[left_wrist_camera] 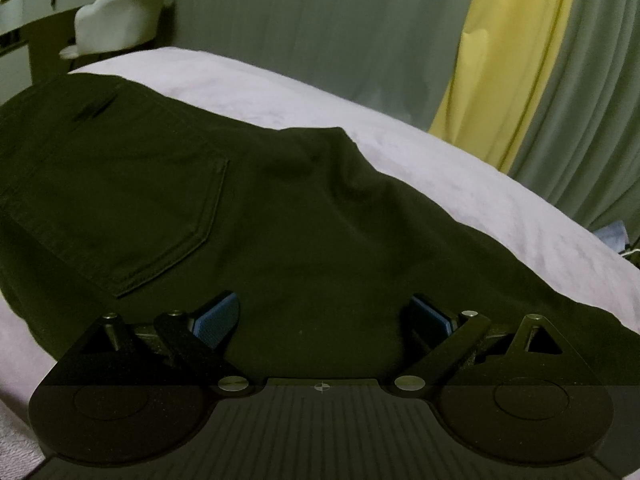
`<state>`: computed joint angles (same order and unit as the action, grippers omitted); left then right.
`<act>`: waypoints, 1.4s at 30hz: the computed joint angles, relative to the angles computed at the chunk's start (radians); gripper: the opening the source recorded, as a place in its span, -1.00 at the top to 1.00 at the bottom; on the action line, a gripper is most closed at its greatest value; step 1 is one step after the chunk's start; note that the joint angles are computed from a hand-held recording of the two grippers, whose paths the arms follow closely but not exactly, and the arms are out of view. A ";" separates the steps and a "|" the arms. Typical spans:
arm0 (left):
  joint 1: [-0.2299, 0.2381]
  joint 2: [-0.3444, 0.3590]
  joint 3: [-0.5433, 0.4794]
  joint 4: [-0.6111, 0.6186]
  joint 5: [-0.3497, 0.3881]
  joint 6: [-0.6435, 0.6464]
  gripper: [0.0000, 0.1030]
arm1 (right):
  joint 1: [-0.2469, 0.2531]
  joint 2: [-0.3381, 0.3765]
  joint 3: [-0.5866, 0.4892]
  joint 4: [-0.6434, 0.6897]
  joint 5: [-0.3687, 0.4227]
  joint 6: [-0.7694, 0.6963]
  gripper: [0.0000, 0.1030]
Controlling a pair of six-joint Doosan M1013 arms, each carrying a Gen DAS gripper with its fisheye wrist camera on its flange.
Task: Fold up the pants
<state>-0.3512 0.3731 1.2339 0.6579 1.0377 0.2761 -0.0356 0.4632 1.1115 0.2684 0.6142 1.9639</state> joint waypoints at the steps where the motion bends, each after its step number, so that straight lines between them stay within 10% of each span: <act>1: -0.001 0.000 0.000 0.001 0.000 0.002 -0.88 | 0.019 -0.009 -0.005 -0.034 -0.019 -0.025 0.49; 8: 0.002 -0.013 0.016 -0.009 -0.035 -0.017 -0.88 | 0.177 -0.072 0.021 0.210 -0.096 -0.609 0.48; 12: 0.004 -0.025 0.032 -0.013 -0.061 -0.046 -0.88 | 0.258 -0.057 0.035 0.303 0.027 -0.828 0.21; 14: 0.005 -0.030 0.039 -0.015 -0.074 -0.058 -0.88 | 0.277 -0.013 -0.013 0.306 0.225 -0.881 -0.34; 19: 0.012 -0.040 0.057 -0.030 -0.128 -0.064 -0.88 | 0.263 0.012 -0.054 0.327 0.394 -0.883 -0.37; 27: 0.017 -0.038 0.047 -0.156 -0.229 0.133 -0.88 | 0.166 0.008 -0.056 0.255 0.282 -0.493 -0.23; 37: 0.043 0.071 -0.087 -0.762 -0.285 0.504 -0.88 | 0.160 0.008 -0.032 0.298 0.259 -0.507 -0.36; 42: 0.063 0.103 -0.092 -0.957 -0.363 0.495 -0.88 | 0.135 0.004 -0.025 0.380 0.243 -0.505 -0.36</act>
<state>-0.2886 0.4762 1.1414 -0.2992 0.6750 0.7712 0.0998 0.4668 1.0862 0.6487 0.8567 1.4588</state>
